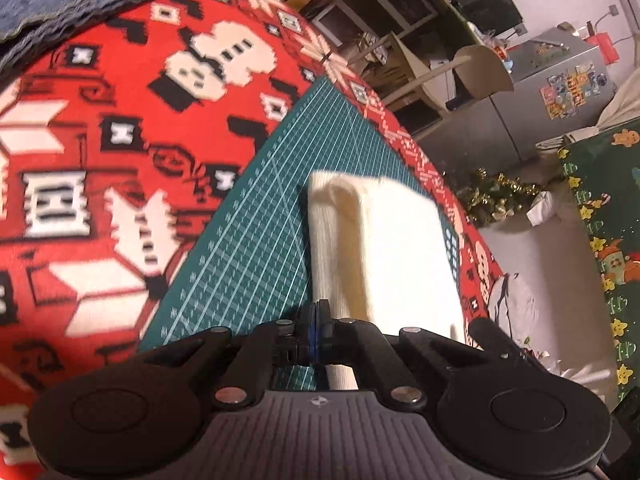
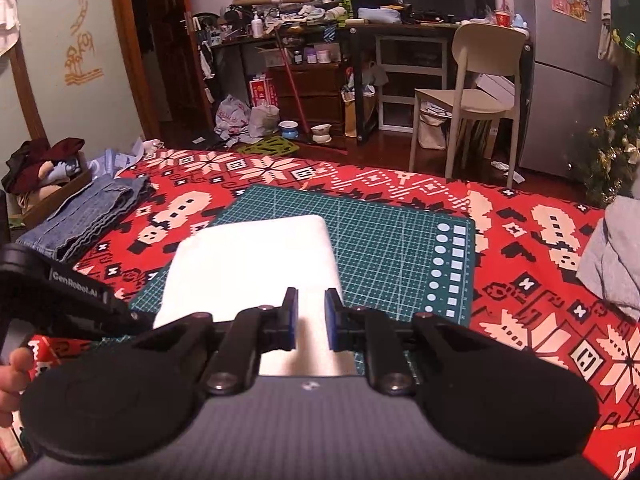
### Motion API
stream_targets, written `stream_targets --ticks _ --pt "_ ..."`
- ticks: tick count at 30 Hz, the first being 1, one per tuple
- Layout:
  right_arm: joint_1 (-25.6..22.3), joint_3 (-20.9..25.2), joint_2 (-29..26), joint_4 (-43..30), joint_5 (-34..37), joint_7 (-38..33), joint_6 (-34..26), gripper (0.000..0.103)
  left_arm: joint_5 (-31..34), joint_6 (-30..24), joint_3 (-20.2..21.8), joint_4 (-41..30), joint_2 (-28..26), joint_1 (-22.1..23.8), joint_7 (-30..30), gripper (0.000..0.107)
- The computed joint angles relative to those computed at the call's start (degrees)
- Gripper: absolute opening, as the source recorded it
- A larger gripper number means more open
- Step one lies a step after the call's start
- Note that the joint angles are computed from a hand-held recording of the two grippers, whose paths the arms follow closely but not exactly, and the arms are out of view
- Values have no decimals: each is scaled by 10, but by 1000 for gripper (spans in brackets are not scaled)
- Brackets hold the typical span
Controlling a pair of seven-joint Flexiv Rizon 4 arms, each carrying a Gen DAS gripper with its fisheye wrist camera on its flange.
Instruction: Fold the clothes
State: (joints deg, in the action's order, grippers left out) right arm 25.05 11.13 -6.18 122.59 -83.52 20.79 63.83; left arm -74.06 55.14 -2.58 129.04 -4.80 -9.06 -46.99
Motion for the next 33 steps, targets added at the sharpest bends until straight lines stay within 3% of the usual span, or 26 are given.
stream_targets --ticks 12,25,27,33 --pt "-3 -1 0 -2 -13 9 10 15 19 -24 7 21 21 -2 -4 0" --pt "-7 -2 2 0 -15 13 16 15 100 -83 20 48 63 -3 7 0" --pt "-7 -1 3 1 -14 14 17 15 92 -56 18 58 75 -11 45 0" --pt "-10 -1 4 4 -16 20 19 16 -8 165 -15 57 56 -67 237 0"
